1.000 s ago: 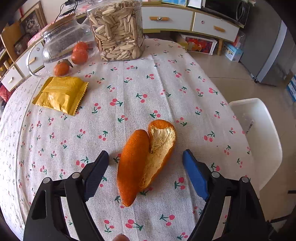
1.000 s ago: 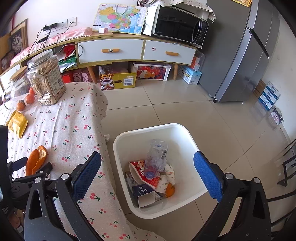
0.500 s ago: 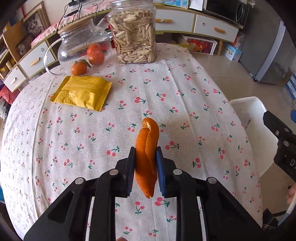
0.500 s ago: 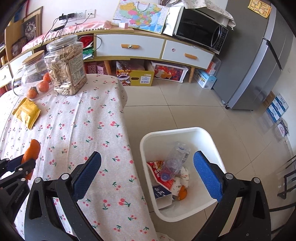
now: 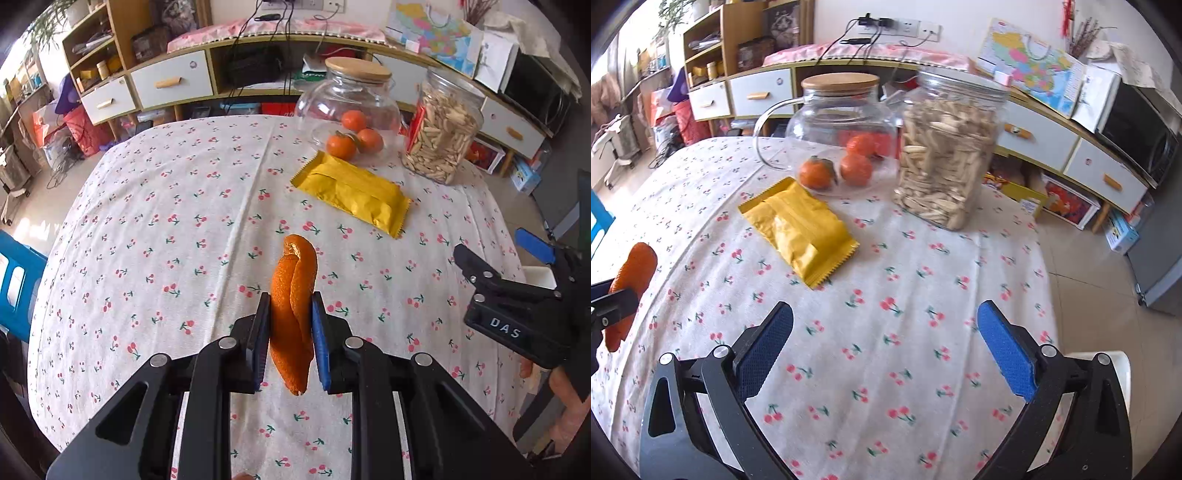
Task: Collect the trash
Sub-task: 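Grasp the yellow snack packet with the right tool while the left tool holds the peel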
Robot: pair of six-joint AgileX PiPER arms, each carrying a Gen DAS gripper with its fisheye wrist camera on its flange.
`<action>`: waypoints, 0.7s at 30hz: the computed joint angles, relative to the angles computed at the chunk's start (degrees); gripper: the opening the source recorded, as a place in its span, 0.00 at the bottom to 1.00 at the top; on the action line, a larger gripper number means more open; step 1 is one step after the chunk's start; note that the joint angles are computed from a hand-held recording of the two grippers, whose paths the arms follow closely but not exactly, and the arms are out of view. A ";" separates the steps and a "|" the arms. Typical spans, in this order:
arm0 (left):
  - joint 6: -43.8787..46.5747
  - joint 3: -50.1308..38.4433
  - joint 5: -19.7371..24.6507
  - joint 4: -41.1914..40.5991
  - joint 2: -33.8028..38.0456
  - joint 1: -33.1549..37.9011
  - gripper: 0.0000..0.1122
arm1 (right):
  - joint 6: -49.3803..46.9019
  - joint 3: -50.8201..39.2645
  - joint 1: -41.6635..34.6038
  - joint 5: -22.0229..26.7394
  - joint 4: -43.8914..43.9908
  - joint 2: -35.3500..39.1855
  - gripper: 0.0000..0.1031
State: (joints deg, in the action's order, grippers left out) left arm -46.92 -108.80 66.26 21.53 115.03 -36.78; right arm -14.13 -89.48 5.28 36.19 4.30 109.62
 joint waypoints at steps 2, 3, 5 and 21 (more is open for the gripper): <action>-0.48 1.55 -0.81 -0.54 -2.00 1.47 0.19 | -1.00 -6.19 1.56 3.12 1.71 4.42 0.93; -0.58 2.20 -1.36 -1.09 -2.83 2.14 0.19 | -1.29 -9.21 2.27 4.41 2.26 6.60 0.93; -0.32 3.42 -2.32 -2.31 -4.40 3.18 0.19 | -0.80 -15.24 3.71 6.71 1.70 10.75 0.93; -0.28 4.40 -3.50 -5.33 -5.75 6.61 0.20 | -5.30 -28.08 5.48 16.75 7.08 18.82 0.04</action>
State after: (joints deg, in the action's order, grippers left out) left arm -47.20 -104.40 62.76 16.20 109.28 -30.18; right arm -19.43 -117.55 10.76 52.93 11.38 128.45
